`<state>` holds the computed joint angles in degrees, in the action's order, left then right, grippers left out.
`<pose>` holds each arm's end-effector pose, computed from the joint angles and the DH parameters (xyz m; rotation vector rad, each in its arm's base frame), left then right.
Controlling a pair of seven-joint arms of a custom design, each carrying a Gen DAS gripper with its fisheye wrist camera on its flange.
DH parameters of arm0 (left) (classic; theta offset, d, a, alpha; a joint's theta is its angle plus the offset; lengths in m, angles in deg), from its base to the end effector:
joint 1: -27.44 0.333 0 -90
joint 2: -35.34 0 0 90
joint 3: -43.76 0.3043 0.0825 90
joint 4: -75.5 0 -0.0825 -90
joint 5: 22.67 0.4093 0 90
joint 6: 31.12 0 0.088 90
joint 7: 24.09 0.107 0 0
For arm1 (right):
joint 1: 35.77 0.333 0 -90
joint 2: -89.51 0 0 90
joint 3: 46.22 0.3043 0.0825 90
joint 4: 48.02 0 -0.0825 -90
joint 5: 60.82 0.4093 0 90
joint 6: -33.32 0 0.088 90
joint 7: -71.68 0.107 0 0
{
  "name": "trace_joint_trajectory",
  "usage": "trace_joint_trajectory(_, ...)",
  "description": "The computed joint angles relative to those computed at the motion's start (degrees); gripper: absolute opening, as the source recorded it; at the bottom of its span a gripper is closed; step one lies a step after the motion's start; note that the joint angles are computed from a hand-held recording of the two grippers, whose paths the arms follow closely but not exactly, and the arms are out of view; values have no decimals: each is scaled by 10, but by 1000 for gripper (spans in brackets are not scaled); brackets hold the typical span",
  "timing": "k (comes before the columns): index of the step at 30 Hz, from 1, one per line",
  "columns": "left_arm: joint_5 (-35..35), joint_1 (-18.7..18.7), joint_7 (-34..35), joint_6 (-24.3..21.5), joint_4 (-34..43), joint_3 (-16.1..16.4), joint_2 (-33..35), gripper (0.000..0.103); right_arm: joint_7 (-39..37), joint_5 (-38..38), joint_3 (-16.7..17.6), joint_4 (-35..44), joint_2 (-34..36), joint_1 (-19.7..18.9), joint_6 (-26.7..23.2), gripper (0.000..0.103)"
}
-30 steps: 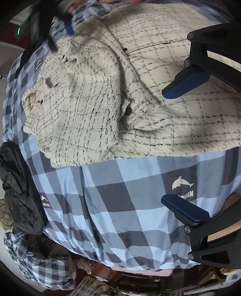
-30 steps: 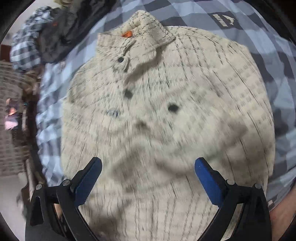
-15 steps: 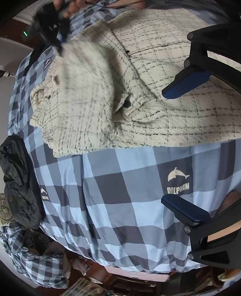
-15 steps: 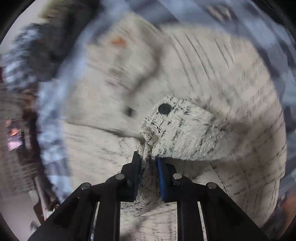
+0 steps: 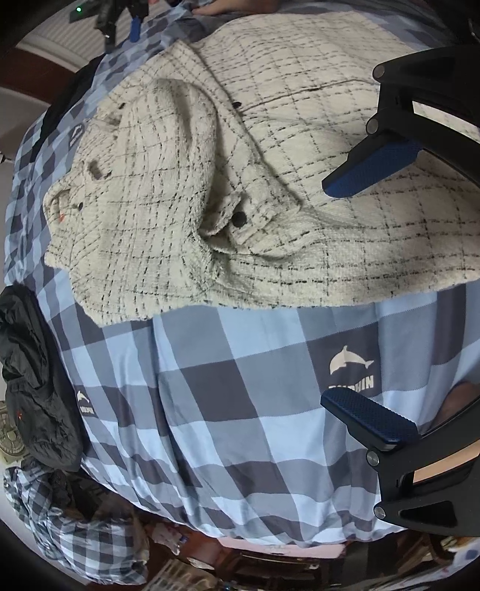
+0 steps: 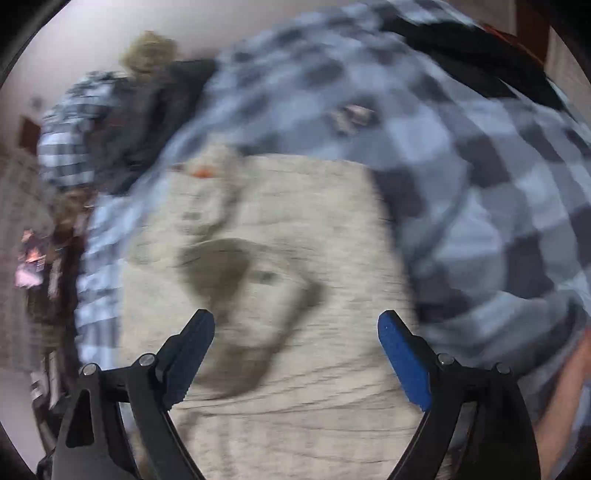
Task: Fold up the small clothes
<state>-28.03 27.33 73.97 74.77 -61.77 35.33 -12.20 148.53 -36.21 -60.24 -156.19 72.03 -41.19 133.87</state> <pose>0.3503 -0.0725 0.6015 -1.7979 2.3011 -0.2662 0.4831 -0.1490 0.6409 -1.7107 1.9886 0.1383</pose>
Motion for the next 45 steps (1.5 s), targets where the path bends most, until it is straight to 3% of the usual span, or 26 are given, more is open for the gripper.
trace_joint_trajectory(6, -1, -1, -2, -2, 0, -1, 5, 103, 23, 32, 6, 12, 25, 8, -54, 88)
trace_joint_trajectory(12, 2, -4, 3, -6, -4, 0, -1, 103, 74, -23, 48, 8, 44, 22, -13, 88)
trace_joint_trajectory(15, 3, -3, 9, -1, -6, 2, -6, 103, 57, -13, 48, 17, 71, 32, -15, 88)
trace_joint_trajectory(16, 3, -2, 8, 0, -6, 2, -6, 103, 49, -33, 54, 18, 73, 35, -14, 77)
trace_joint_trajectory(17, 0, -1, 8, 0, -6, 4, -5, 103, 39, -52, 61, 8, 63, 37, 3, 48)
trace_joint_trajectory(18, -3, 0, 7, -1, -4, 6, -3, 103, 20, -60, 63, 0, 52, 40, 14, 38)
trace_joint_trajectory(20, -6, 1, 7, -2, -4, 7, -2, 103, -17, -56, 58, -8, 26, 46, 41, 6)
trace_joint_trajectory(23, -4, 0, 9, 0, -5, 4, -4, 103, -34, 3, 28, 18, 1, 47, 49, 6)
trace_joint_trajectory(27, -3, 0, 9, 1, -4, 1, -5, 103, -57, 88, -22, 62, -18, 40, 23, 6)
trace_joint_trajectory(29, -4, 0, 8, -1, -4, 2, -4, 103, -46, 106, -22, 56, -29, 40, 24, 6)
trace_joint_trajectory(31, -2, -1, 10, -3, -5, 2, -4, 103, -41, 83, -24, 45, -31, 31, 3, 10)
trace_joint_trajectory(33, 0, -1, 11, -6, -5, 1, -3, 103, -12, 6, -12, 31, -16, 13, -41, 33)
trace_joint_trajectory(34, 0, -1, 12, -8, -5, 1, -3, 103, 16, -39, 4, 30, 1, 6, -55, 52)
trace_joint_trajectory(37, 1, -2, 14, -8, -8, 0, -4, 103, 79, -148, 19, 9, 31, -20, -98, 54)
trace_joint_trajectory(40, 1, -1, 12, -8, -8, -1, -1, 103, 82, -163, 19, -4, 24, -29, -69, 54)
trace_joint_trajectory(43, 1, -3, 8, -12, -7, -4, 5, 103, 73, -123, 20, 4, 14, -18, -20, 56)
trace_joint_trajectory(45, 4, -5, 8, -13, -8, -7, 6, 103, 73, -82, 21, 28, 27, -3, -16, 64)
